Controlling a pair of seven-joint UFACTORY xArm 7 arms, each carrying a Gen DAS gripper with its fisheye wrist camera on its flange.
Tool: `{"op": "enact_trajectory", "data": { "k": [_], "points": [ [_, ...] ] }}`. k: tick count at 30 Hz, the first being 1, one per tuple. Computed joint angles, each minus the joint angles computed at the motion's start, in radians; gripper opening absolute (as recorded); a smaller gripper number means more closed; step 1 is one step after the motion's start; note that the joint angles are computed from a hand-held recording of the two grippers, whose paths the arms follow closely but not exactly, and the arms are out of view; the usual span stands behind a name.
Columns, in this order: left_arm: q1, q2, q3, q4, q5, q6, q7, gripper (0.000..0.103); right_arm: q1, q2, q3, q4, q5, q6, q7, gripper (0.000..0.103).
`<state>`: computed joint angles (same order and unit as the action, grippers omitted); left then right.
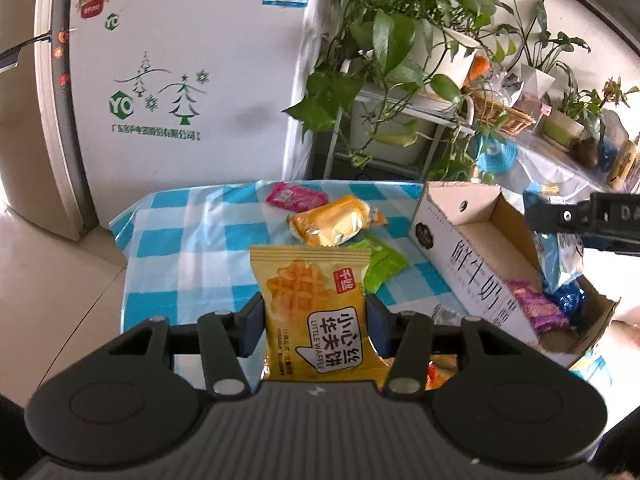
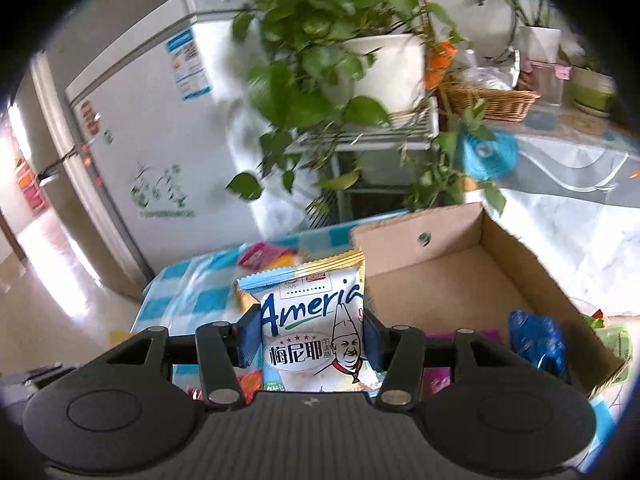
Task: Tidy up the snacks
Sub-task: 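Carry the Ameri bag and waffle bag over the cardboard box with both tools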
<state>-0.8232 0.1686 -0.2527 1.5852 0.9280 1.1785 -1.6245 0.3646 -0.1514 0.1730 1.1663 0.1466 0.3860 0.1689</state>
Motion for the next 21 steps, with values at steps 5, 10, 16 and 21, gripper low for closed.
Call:
{"op": "enact_trajectory", "data": {
  "k": [5, 10, 16, 21],
  "points": [
    [-0.012, 0.062, 0.019, 0.095, 0.011, -0.003, 0.039, 0.051, -0.027, 0.034, -0.011, 0.030, -0.008, -0.021, 0.051, 0.057],
    [-0.043, 0.142, 0.062, 0.218, 0.009, -0.022, 0.089, 0.051, -0.060, 0.063, -0.005, 0.061, -0.103, 0.002, 0.165, 0.057],
    [-0.091, 0.244, 0.125, 0.372, -0.024, -0.041, 0.167, 0.051, -0.086, 0.084, -0.014, 0.092, -0.176, 0.052, 0.290, 0.057],
    [-0.122, 0.316, 0.177, 0.487, -0.069, -0.060, 0.226, 0.051, -0.101, 0.091, -0.029, 0.103, -0.187, 0.080, 0.345, 0.057]
  ]
}}
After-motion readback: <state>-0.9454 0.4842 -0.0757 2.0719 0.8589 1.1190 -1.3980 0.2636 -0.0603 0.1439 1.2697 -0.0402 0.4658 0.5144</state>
